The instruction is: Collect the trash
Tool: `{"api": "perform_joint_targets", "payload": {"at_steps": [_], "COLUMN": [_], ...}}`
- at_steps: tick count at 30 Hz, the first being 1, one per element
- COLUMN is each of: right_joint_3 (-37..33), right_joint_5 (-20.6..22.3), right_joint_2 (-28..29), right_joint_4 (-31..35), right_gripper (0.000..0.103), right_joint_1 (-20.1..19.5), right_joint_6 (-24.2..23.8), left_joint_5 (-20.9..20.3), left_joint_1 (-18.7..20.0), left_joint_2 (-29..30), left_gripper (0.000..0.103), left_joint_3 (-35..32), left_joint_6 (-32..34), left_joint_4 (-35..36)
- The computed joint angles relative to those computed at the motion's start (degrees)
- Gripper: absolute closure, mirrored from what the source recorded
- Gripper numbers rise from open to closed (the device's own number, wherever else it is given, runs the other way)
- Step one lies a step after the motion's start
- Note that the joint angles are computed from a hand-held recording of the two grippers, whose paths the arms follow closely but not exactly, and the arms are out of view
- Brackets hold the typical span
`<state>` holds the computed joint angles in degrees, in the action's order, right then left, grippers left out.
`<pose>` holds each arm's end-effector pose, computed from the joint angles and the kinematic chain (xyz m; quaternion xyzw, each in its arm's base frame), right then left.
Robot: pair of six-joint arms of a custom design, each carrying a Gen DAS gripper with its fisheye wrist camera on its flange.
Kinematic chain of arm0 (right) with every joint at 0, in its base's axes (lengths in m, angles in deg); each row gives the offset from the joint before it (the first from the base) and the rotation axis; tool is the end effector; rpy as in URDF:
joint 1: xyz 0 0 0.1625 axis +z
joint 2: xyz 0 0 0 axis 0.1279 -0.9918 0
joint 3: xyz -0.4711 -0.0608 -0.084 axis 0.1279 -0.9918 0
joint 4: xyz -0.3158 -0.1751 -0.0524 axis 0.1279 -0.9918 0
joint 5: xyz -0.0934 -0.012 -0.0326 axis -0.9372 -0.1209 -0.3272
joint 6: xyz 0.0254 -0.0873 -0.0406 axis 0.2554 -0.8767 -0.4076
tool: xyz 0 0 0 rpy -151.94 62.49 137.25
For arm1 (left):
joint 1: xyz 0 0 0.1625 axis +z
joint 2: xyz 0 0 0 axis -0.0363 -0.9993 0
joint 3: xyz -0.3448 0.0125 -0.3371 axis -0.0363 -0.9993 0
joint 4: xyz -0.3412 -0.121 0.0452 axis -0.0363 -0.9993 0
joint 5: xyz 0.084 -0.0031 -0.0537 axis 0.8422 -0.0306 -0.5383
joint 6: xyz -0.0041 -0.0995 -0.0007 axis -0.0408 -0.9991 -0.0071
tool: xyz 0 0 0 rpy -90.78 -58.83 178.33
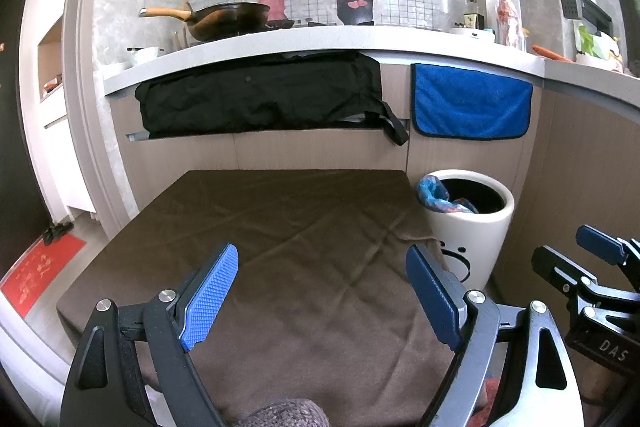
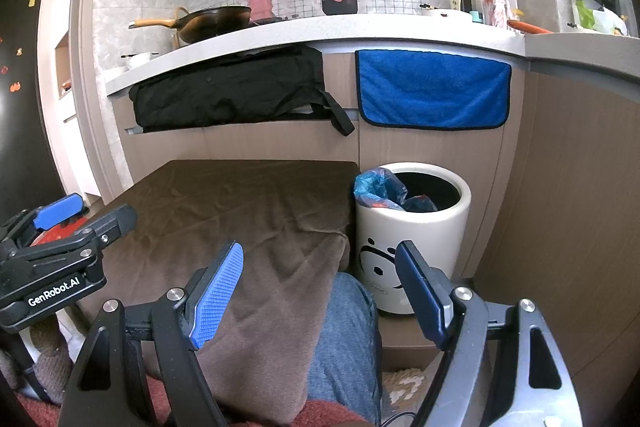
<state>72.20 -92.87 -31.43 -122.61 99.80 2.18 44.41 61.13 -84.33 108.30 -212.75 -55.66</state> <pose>0.3157 -0.7320 0.1282 0.2321 -0.8047 0.4719 0.2755 -0.1931 -0.7185 0.2567 0.2275 0.7756 -0.4911 0.3249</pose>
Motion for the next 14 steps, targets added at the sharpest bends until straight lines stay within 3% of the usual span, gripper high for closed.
{"api": "perform_joint_targets", "payload": {"at_steps": [14], "right_joint_3": [-0.1], "right_joint_5": [-0.3], "right_joint_2": [0.0], "right_joint_4": [-0.6], "right_gripper": [0.027], "right_joint_1": [0.1], "right_joint_6": [-0.1], "left_joint_5": [-0.4], "left_joint_1": [0.0], "left_joint_2": [0.1], "left_gripper": [0.017], "left_joint_3": [-0.2], "left_joint_6": [-0.5], "left_joint_4": [0.6]}}
